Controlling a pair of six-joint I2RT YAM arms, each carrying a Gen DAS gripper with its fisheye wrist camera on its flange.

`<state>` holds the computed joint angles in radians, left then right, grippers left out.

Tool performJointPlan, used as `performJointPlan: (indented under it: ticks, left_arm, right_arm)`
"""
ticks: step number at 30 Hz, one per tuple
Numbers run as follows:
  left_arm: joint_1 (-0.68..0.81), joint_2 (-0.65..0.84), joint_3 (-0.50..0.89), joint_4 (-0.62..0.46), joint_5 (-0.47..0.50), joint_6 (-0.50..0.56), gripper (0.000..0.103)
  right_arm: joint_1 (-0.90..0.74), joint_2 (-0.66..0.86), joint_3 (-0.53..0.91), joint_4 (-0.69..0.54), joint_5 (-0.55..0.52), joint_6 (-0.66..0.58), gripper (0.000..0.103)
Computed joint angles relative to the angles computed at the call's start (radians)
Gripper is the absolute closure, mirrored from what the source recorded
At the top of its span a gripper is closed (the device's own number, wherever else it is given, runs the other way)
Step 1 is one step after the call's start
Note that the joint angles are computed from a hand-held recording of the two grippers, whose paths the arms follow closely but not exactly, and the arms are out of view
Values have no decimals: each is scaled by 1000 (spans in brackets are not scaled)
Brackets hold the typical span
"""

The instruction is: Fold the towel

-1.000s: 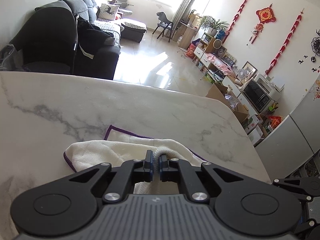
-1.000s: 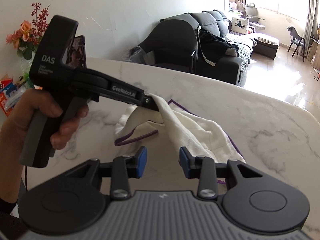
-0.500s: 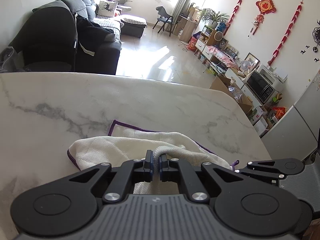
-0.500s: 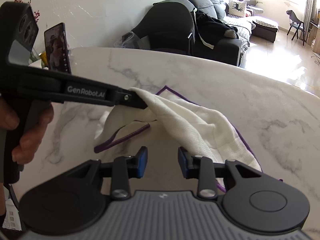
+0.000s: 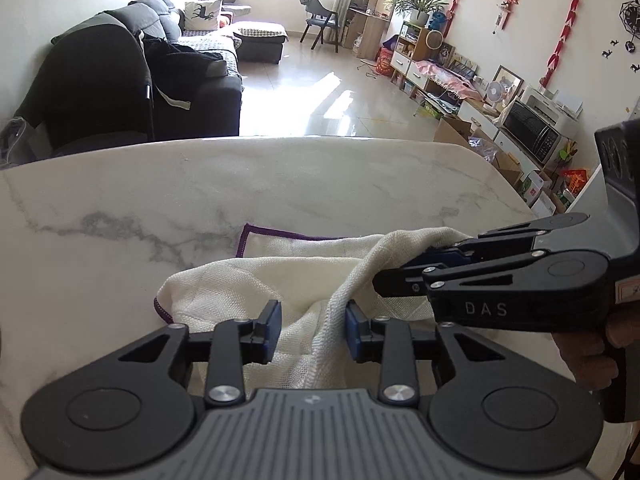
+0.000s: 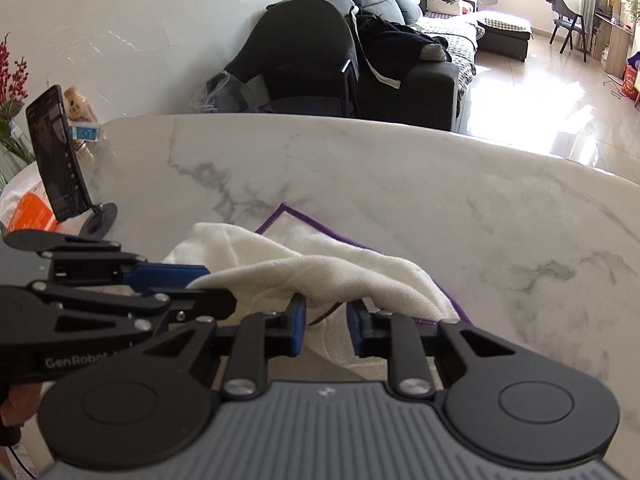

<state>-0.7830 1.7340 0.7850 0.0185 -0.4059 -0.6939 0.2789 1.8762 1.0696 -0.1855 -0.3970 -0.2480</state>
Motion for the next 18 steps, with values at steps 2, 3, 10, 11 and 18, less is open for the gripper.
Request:
performJointPlan:
  ticks: [2, 3, 10, 11, 18]
  left_arm:
    - [-21, -4, 0, -24, -35, 13, 53]
    - [-31, -7, -1, -31, -46, 17, 53]
    - [-121, -5, -7, -75, -101, 53, 53]
    - [-140, -3, -6, -83, -121, 59, 53]
    - [-231, 13, -15, -90, -218, 115, 53]
  right_arm:
    - [9, 29, 33, -16, 13, 13, 79]
    - [13, 38, 44, -23, 19, 20, 79]
    - [31, 88, 103, -52, 52, 58, 78]
    - [33, 94, 111, -57, 56, 62, 78]
    - [41, 130, 159, -90, 74, 74, 78]
